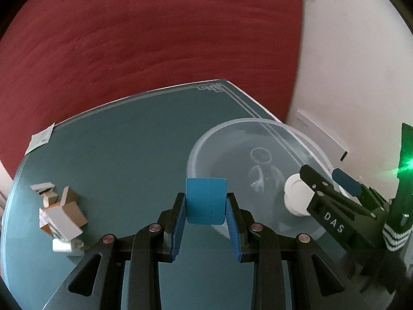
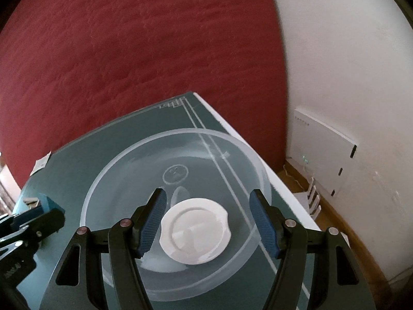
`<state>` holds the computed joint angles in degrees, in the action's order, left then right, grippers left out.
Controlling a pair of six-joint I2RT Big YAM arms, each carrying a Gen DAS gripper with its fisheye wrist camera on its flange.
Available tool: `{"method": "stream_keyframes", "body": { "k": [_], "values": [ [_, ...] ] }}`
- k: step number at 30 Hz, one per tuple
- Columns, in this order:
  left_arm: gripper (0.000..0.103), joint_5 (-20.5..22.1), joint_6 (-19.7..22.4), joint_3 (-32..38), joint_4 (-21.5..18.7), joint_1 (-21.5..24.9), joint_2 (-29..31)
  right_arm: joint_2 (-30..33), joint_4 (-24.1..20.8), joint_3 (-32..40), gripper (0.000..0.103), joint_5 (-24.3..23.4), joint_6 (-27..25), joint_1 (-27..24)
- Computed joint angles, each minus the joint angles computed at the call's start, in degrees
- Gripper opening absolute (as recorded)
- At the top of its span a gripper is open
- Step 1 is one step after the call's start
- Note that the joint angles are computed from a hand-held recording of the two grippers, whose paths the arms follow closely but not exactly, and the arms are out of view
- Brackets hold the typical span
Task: Organize rigid objects
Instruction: 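Carry the white plate into the clear bowl with the right gripper while the left drops the blue block there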
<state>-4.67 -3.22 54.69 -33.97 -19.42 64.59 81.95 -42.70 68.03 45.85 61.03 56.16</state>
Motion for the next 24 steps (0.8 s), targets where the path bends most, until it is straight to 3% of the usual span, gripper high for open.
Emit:
{"method": "stream_keyframes", "body": {
  "k": [12,13,16,17,20,24],
  "values": [
    [0.033,2.2,-1.0,1.8,0.1,-0.9,3.4,-1.1,0.5,-1.1,0.068,1.4,1.7,-0.1],
    [0.037,2.2,-1.0,2.0,0.1,-1.0,3.6,-1.1,0.6,-1.1,0.068,1.6,1.5,-0.1],
    [0.067,1.5,-1.5,1.3,1.1,-1.2,2.9,-1.1,0.9,-1.1,0.068,2.3,1.2,0.2],
    [0.072,0.9,-1.6,1.2,1.6,-1.5,3.1,-1.1,1.0,-1.2,0.068,2.4,1.2,0.2],
    [0.082,-0.6,-2.0,0.6,2.2,-1.7,2.6,-1.0,0.8,-1.1,0.068,2.1,1.5,0.1],
    [0.089,-3.0,-2.4,-0.6,3.4,-1.9,2.0,-0.9,0.4,-0.7,0.068,2.2,1.4,0.3]
  ]
}}
